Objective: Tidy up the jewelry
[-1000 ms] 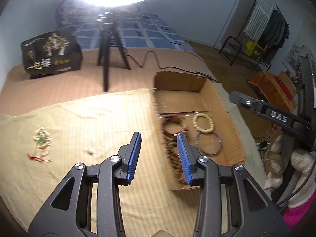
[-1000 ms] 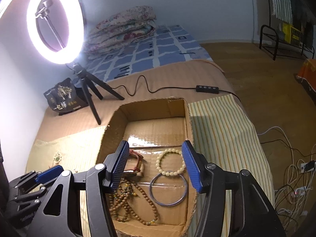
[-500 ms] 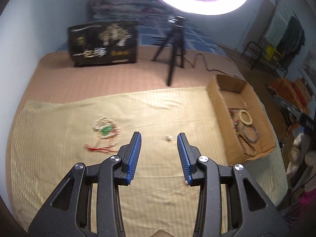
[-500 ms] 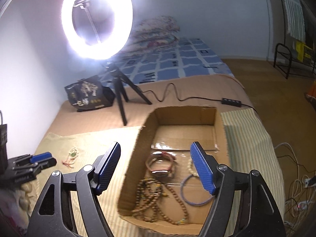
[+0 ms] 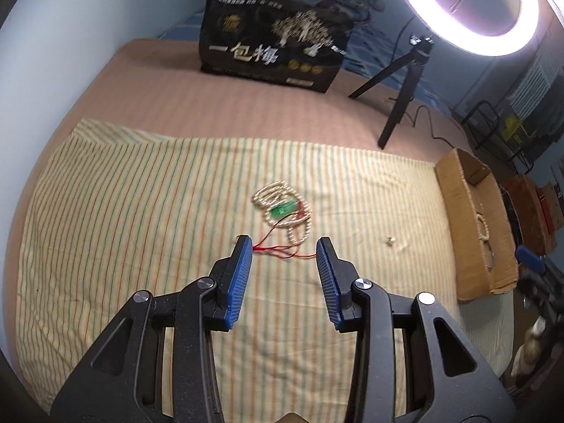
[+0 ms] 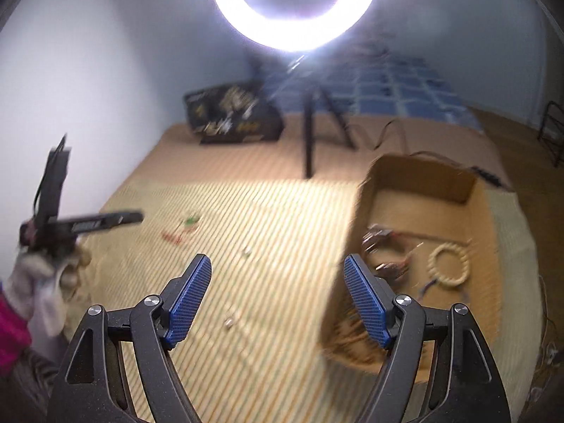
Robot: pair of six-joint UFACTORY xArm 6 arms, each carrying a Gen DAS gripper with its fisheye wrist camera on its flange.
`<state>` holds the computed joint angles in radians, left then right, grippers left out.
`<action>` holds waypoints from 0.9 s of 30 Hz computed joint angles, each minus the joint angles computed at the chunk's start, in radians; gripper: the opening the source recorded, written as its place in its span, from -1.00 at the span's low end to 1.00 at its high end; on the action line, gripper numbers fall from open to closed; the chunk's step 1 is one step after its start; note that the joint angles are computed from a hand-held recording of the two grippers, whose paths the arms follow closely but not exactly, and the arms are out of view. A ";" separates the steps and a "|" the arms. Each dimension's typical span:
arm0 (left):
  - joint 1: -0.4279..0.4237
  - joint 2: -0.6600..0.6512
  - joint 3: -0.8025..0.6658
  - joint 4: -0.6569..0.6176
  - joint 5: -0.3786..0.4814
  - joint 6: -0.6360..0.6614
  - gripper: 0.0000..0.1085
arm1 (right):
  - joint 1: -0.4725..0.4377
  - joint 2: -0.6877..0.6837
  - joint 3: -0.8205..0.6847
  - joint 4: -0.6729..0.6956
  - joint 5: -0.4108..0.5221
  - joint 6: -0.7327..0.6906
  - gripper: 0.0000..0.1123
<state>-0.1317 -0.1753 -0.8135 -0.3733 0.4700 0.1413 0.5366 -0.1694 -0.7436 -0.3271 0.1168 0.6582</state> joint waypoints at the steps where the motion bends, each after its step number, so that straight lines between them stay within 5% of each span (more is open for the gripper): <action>1: 0.006 0.008 0.001 -0.016 0.004 0.013 -0.30 | 0.010 0.008 0.000 0.010 0.001 -0.011 0.38; 21: -0.006 0.176 -0.047 0.041 -0.038 0.104 -0.31 | 0.126 0.205 -0.062 0.167 0.030 -0.213 0.35; 27: -0.025 0.191 -0.032 0.127 -0.086 0.091 -0.48 | 0.133 0.239 -0.091 0.158 0.047 -0.228 0.26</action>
<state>-0.1567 0.0161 -0.8460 -0.2461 0.3844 0.2320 0.6694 0.0698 -0.8351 -0.1691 0.1637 0.4299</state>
